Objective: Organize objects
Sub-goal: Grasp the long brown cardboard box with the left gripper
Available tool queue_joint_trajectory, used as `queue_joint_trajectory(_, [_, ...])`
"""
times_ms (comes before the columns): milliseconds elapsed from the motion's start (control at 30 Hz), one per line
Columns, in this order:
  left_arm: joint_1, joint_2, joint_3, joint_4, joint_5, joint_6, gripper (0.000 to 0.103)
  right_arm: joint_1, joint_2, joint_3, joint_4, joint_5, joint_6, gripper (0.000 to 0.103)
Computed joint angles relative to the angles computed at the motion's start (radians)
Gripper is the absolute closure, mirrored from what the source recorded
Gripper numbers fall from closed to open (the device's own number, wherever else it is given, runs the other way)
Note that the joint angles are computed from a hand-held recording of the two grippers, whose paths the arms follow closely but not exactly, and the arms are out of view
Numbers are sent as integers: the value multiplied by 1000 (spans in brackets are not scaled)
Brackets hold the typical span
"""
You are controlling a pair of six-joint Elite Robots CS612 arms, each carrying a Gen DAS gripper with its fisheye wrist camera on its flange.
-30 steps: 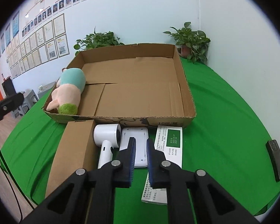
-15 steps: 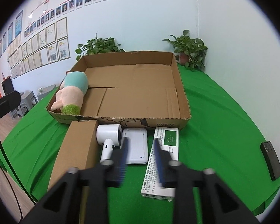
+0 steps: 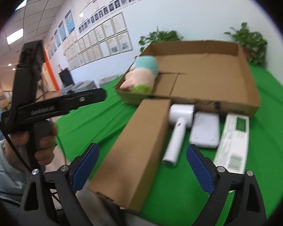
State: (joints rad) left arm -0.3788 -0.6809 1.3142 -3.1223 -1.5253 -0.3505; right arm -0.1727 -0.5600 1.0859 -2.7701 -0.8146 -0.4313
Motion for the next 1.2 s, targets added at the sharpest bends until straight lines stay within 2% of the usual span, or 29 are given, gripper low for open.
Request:
queue_joint_trajectory(67, [14, 16, -15, 26, -73, -28, 4, 8, -7, 12, 43, -1, -42, 9])
queue_joint_trajectory(133, [26, 33, -36, 59, -144, -52, 4, 21, -17, 30, 68, -34, -79, 8])
queue_joint_trajectory(333, [60, 109, -130, 136, -375, -111, 9, 58, -22, 32, 123, -174, -124, 8])
queue_joint_trajectory(433, [68, 140, -174, 204, -439, -106, 13, 77, -19, 21, 144, -257, -135, 8])
queue_joint_trajectory(533, [71, 157, -195, 225, -483, -95, 16, 88, -16, 4, 191, -307, -142, 8])
queue_joint_trajectory(667, [78, 172, -206, 210, -535, -99, 17, 103, -19, 3, 208, -374, -141, 8])
queue_joint_trajectory(767, [81, 178, -206, 205, -570, -103, 17, 107, -22, 3, 224, -398, -128, 9])
queue_joint_trajectory(867, [82, 172, -191, 193, -603, -110, 23, 111, -32, 21, 215, -422, -122, 10])
queue_joint_trajectory(1100, [87, 162, -135, 154, -700, -167, 23, 115, -69, 84, 215, -464, -121, 10])
queue_joint_trajectory(1200, [89, 163, -133, 161, -723, -162, 23, 120, -74, 94, 219, -495, -113, 10])
